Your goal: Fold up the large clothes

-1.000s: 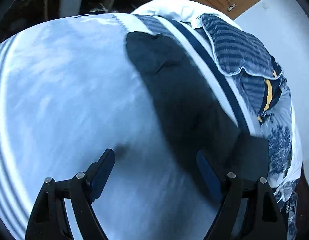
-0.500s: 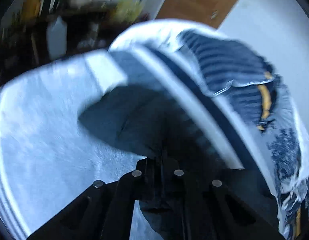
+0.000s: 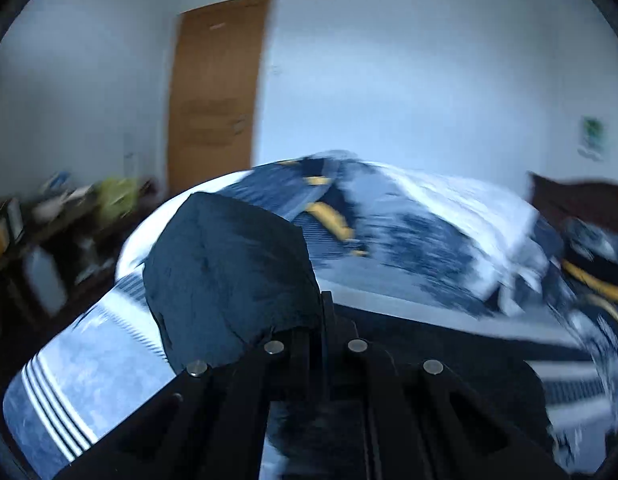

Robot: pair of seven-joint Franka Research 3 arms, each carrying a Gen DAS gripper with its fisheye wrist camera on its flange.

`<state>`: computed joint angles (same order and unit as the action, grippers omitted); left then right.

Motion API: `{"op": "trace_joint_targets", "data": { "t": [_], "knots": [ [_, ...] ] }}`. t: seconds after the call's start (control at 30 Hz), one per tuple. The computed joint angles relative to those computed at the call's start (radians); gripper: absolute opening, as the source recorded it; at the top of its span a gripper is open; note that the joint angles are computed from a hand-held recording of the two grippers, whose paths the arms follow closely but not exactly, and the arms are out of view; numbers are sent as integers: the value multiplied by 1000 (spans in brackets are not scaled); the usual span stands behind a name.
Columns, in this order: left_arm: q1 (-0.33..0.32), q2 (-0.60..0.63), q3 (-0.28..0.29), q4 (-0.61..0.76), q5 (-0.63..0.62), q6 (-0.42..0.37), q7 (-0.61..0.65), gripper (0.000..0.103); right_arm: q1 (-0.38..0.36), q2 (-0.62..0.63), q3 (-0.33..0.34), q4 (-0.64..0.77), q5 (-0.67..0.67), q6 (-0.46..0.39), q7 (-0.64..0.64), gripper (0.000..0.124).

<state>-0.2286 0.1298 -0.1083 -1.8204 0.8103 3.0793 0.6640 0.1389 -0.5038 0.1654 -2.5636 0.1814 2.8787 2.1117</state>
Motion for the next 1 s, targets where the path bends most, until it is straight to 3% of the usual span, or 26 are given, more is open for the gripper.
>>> {"op": "trace_joint_targets", "data": {
  "t": [0.17,0.23,0.33,0.4,0.43,0.53,0.6,0.7,0.83,1.0],
  "knots": [
    [-81,17,-87,-2,-13,-24,115,5,-17,-124,-42,-103,29,-5,-5,83],
    [-105,70,-156,27,-127,-94,256,5,-19,-163,-68,-141,51,2,-20,83],
    [-164,149,-175,74,-180,-178,352,6,-40,-218,-96,-192,77,1,-41,83],
    [-184,213,-209,131,-264,-276,454,14,-53,-252,-109,-219,93,-6,-52,83],
    [-171,248,-253,157,-352,-339,541,24,-61,-272,-120,-235,103,-11,-59,83],
    [-123,264,-333,144,-555,-407,689,68,-84,-314,-128,-269,124,-25,-65,83],
    [-123,222,-337,88,-621,-391,701,70,-99,-346,-133,-290,136,-35,-67,83],
    [-36,93,-403,-44,-840,-329,853,72,-115,-381,-134,-303,146,-54,-69,83],
    [10,-107,-386,-205,-1091,-272,961,84,-113,-407,-120,-300,148,-73,-72,83],
    [16,-226,-284,-315,-1026,-313,753,84,-49,-394,-116,-305,175,-84,-79,83]
  ]
}}
